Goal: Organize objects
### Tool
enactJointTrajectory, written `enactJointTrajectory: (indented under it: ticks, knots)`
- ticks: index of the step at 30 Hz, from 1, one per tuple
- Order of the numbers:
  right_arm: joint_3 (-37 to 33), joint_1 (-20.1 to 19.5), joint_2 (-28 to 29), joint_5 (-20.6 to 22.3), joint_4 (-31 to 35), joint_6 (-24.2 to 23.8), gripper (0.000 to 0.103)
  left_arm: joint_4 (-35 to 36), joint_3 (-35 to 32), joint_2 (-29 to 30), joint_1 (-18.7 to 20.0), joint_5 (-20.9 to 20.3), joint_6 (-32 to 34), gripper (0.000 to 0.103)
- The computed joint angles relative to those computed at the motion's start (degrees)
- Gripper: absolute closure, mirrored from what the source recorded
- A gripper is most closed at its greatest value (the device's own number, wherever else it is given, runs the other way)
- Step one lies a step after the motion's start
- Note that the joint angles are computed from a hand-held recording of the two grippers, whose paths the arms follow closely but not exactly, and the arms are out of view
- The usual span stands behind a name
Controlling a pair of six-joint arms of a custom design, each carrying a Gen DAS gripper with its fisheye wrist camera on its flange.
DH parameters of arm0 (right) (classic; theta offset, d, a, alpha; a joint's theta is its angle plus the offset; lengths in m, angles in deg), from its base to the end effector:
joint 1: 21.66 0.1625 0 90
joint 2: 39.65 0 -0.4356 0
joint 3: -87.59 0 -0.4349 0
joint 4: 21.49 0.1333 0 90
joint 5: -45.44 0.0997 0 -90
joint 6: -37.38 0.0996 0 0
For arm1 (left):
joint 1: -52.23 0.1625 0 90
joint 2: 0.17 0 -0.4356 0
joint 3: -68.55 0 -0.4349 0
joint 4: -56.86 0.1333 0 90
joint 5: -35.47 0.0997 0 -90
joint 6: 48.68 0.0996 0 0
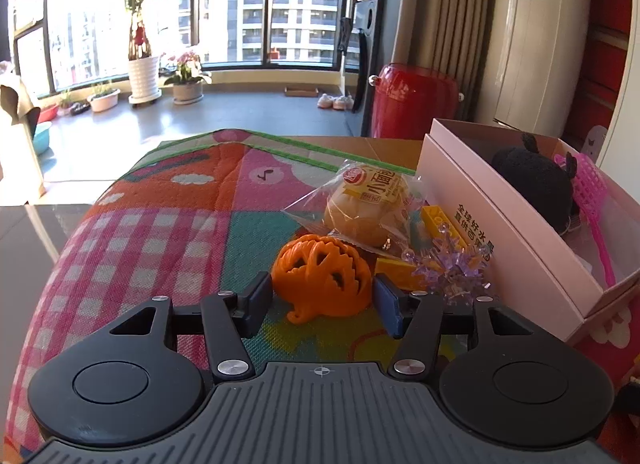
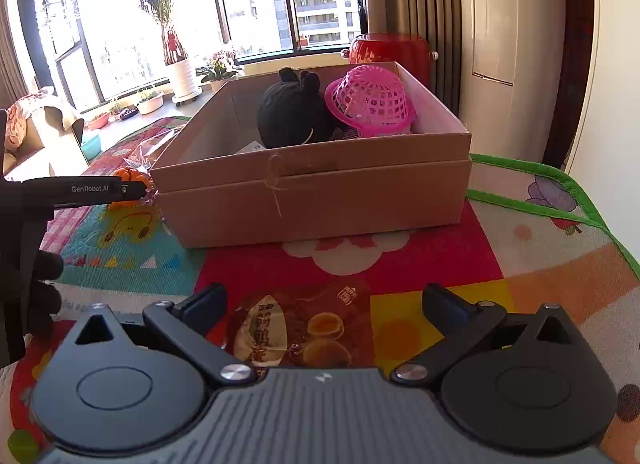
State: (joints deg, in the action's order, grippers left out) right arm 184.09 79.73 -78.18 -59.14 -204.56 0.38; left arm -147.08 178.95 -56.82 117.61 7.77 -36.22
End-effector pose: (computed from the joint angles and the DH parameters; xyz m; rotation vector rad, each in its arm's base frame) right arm 0.2460 -0.6731 0.0436 0.9944 -2.4763 0.7467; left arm -0.0429 -0.6253 0.2391 -0.0265 1.9850 -1.1997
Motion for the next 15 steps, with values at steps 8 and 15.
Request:
enactJointTrajectory:
  ticks: [8,15]
  knots:
    - [2.19,-0.78,-3.01,3.73,4.94,-3.82,0.0,5.38,15.22,-7.08,-7.26,-0.17,-5.09,0.08]
    - [3.63,0.09,-3.48,0.98,5.21,-8.52,0.0,5.92,18.94,-10.68,-8.24,-3.1,-14.56,0.077]
